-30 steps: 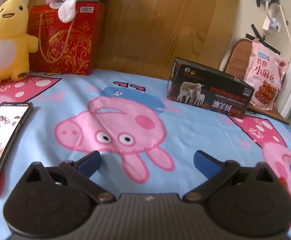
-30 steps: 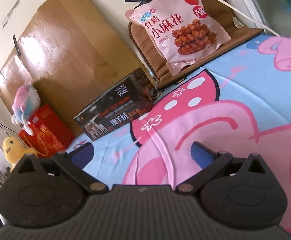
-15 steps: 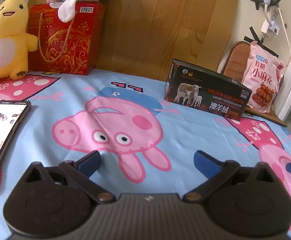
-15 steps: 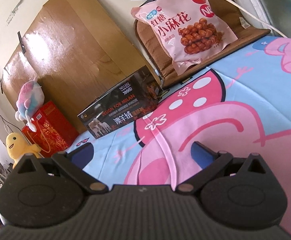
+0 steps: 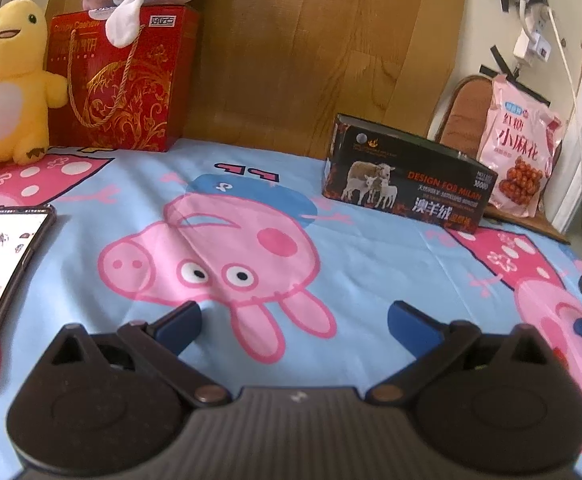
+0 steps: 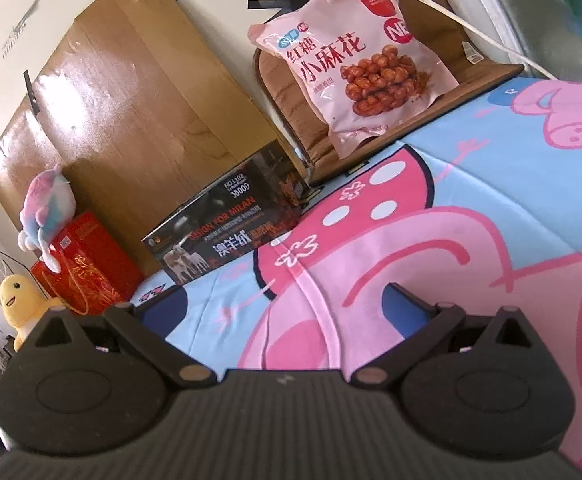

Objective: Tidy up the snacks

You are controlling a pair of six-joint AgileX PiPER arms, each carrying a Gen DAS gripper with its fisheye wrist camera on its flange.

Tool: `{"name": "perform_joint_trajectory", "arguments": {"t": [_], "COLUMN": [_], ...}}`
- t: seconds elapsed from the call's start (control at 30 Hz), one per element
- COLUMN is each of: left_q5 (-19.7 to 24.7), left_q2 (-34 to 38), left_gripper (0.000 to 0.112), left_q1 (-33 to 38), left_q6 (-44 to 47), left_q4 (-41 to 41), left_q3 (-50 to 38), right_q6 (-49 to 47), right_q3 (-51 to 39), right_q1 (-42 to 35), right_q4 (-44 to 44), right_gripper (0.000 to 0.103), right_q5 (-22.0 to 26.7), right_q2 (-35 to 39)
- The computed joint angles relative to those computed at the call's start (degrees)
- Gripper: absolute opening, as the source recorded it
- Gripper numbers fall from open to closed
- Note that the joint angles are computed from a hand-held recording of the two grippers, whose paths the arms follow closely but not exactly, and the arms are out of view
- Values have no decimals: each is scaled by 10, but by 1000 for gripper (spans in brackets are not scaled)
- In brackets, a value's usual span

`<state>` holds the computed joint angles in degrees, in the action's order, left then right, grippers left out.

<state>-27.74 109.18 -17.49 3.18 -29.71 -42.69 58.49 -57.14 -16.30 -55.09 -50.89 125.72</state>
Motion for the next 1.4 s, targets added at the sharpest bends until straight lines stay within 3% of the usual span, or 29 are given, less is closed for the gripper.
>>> {"name": "perform_joint_trajectory", "arguments": {"t": [0.43,0.67,0.93,1.17,1.4], "left_q5": [7,12,8,-40,10], "left_q2": [10,7,6,1,4], "left_gripper": [103,103,103,103,103], "left_q1": [-46,-27,-23,-48,-32], "left_q6": [241,153,115,150,176], "left_q4": [-230,-134,-93,-152,-164], "left_q3": [-33,-21,-15,1,-20], "right_q6": [-27,-9,-3,2,1], "right_q3": [5,3,-1,2,6], "right_q1": [14,4,0,-4,-5], "right_q4": [11,0,-7,-7,-5], "right_gripper": [103,103,103,103,103], "right_q5": [33,10,6,-6,-9], "right_q2": [-12,-4,-1,0,-1]}}
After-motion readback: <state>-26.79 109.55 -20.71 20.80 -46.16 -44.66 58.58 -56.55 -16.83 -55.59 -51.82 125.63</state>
